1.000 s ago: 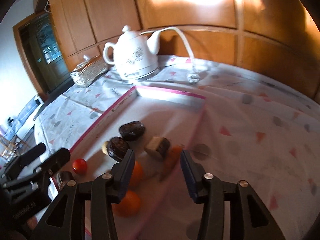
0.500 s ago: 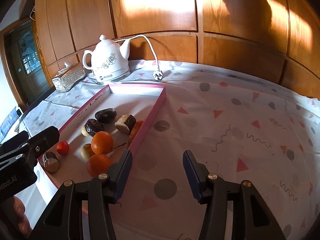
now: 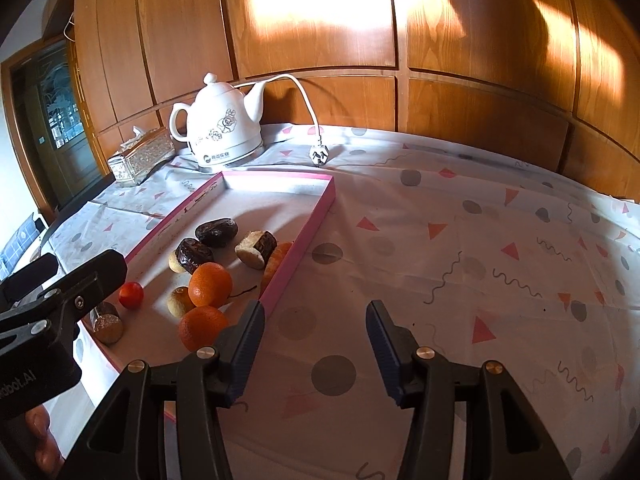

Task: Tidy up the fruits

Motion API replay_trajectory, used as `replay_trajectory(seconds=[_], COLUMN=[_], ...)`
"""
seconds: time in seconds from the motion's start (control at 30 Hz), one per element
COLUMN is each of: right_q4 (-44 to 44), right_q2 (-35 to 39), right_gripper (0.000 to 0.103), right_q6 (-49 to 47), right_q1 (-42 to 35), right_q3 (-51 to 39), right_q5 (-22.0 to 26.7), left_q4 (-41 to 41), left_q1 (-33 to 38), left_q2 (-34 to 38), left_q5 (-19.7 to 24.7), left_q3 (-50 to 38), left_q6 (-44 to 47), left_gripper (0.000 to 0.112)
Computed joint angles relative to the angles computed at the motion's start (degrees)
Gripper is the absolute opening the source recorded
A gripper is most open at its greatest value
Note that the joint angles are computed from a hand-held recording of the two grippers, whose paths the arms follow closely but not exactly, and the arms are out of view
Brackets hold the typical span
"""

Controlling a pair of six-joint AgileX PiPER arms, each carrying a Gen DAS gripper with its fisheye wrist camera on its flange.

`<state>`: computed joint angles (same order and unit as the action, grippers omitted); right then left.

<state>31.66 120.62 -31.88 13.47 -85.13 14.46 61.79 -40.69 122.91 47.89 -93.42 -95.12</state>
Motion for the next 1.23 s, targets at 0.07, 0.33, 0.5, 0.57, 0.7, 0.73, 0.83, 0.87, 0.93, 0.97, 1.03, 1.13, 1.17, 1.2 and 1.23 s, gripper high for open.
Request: replay_trajectory(seconds=[0.07, 0.33, 0.5, 0.57, 0.7, 0.73, 0.83, 0.87, 0.93, 0.97, 1.03, 1.13, 1.17, 1.2, 1.23], right_q4=[-0.01, -0.16, -0.28, -0.08, 0.01, 0.28, 0.6, 0.53, 0.45, 0.44, 0.65, 1.46, 1.99, 2.47, 3.04], right_q2=[0.0, -0.23, -0.35, -0.42, -0.39, -0.38, -0.38, -0.32, -0.16, -0.12, -0.09, -0.08, -0.06, -0.03, -0.04], right_gripper=[0.054, 0.054, 0.054, 0.054, 0.054, 0.054, 0.054, 0.054, 0.054, 0.054, 0.054, 0.054, 0.054, 0.054, 0.054], right_q6=[0.01, -0.1, -0.07, -0.47, -0.72, -0.96, -1.27, -1.18, -0.93, -0.9, -1.1, -1.74, -2.23, -2.68, -3.21], right_q1=[-0.02, 0.18, 0.31, 0.35, 0.39, 0.37, 0.29, 0.27, 0.19, 0.17, 0.12, 0.0, -0.1, -0.22, -0.36], right_q3=[0.0, 0.4, 0.57, 0.74, 0.65, 0.66, 0.69, 0.68, 0.5, 0.47, 0.48, 0.64, 0.67, 0.68, 0.7], right_q5=[0.1, 0.07, -0.06, -0.16, -0.13, -0.16, -0.13, -0.13, 0.13, 0.13, 0.15, 0.0, 0.0, -0.03, -0.05], left_q4=[-0.14, -0.79, -0.76, -0.8, -0.71, -0.79, -1.15, -1.06, -1.0, -0.93, -0.41, 0.17, 0.29, 0.22, 0.03], left_q1=[0.1, -0.06, -0.33, -0.31, -0.33, -0.3, -0.23, -0.22, -0.16, -0.19, -0.45, -0.68, -0.76, -0.77, -0.71], left_q2=[-0.05, 0.04, 0.14, 0.06, 0.03, 0.03, 0.05, 0.06, -0.07, -0.05, 0.01, 0.05, 0.09, 0.11, 0.08], left_q5=[-0.08, 1.87, 2.89, 2.79, 2.81, 2.87, 2.71, 2.77, 2.67, 2.61, 3.08, 3.53, 3.65, 3.59, 3.34], left_q3=[0.02, -0.42, -0.67, -0.59, -0.52, -0.53, -0.63, -0.63, -0.44, -0.41, -0.38, -0.42, -0.5, -0.58, -0.61], left_q6=[-0.19, -0.12, -0.21, -0.2, -0.3, -0.23, -0.04, 0.02, -0.08, -0.24, -1.09, -1.74, -1.74, -1.64, -1.57], left_gripper=[0.103, 0.103, 0.103, 0.103, 0.103, 0.103, 0.103, 0.103, 0.103, 0.103, 0.103, 0.103, 0.103, 0.103, 0.103])
